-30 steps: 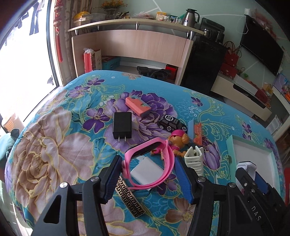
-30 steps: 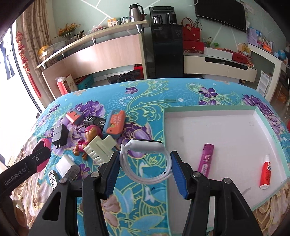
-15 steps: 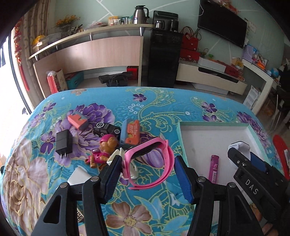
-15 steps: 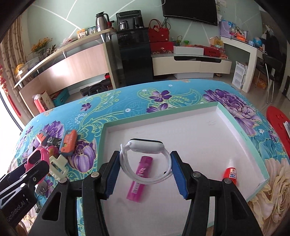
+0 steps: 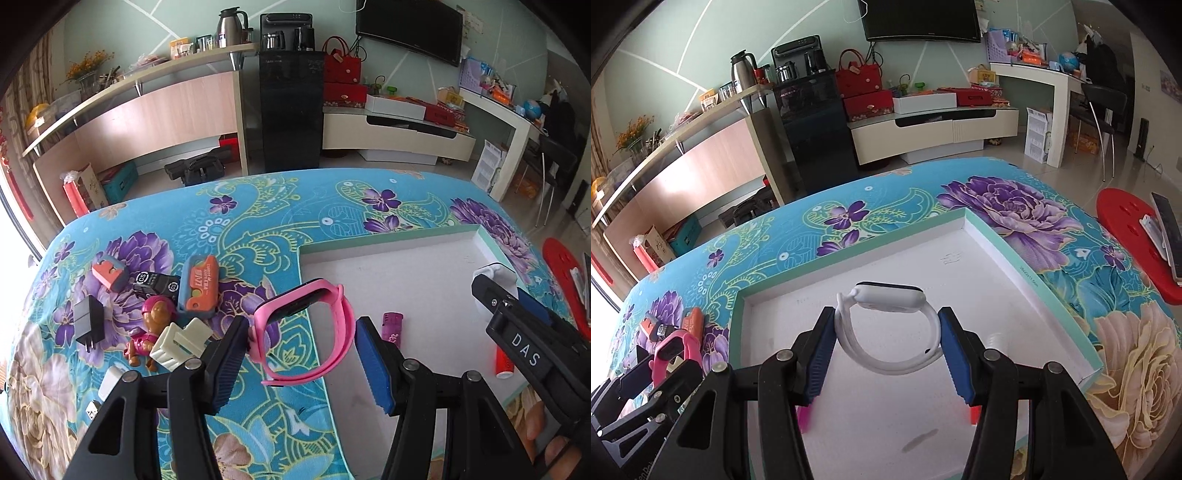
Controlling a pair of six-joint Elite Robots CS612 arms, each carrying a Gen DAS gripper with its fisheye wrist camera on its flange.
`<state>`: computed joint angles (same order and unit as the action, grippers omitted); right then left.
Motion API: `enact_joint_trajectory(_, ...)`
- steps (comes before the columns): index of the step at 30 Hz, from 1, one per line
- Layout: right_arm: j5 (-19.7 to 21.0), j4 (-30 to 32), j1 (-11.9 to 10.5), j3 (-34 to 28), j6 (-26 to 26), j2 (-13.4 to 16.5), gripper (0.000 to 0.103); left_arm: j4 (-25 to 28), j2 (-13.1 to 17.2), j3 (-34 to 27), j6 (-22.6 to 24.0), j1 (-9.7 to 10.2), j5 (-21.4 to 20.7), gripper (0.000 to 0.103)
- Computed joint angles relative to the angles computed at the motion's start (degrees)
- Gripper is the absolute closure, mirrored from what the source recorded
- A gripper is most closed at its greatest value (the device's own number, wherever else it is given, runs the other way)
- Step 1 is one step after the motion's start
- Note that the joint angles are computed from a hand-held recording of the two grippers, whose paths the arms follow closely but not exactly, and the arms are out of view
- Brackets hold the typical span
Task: Organize rigid objects
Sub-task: 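Carry the pink and white watch bands over the tray with both tools, then open the left tool to release the pink band while the right tool releases the white band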
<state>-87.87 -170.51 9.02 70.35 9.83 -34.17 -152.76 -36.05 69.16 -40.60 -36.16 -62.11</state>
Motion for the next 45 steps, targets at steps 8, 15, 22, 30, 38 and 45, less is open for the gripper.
enact_joint_trajectory(8, -0.2, 1.1, -0.8, -0.6, 2.4, 0.4, 0.046, 2.9, 3.2, -5.8, 3.6, 0.09, -1.1, 0.041)
enact_joint_trajectory(15, -0.5, 1.8, -1.1, -1.2, 3.5, 0.9, 0.046, 3.1, 6.2, -10.2, 4.9, 0.52, -2.6, 0.04)
enact_joint_trajectory(22, -1.6, 2.8, -1.0, -1.9, 3.0, 1.3, 0.046, 3.4, 8.3, -13.0, 4.6, 0.91, -3.4, 0.04)
enact_joint_trajectory(30, -2.2, 3.9, -0.8, -2.2, 2.4, 1.5, 0.046, 2.7, 8.3, -12.2, 3.9, 0.96, -4.5, 0.034)
enact_joint_trajectory(38, -2.1, 5.2, -0.9, -2.3, 3.5, 1.4, 0.045, 2.6, 7.1, -10.5, 2.5, 0.92, -3.7, 0.019)
enact_joint_trajectory(45, -2.4, 4.8, -0.8, -2.2, 3.4, 1.4, 0.027, 4.7, 5.4, -8.4, -0.4, 0.86, -1.1, 0.0)
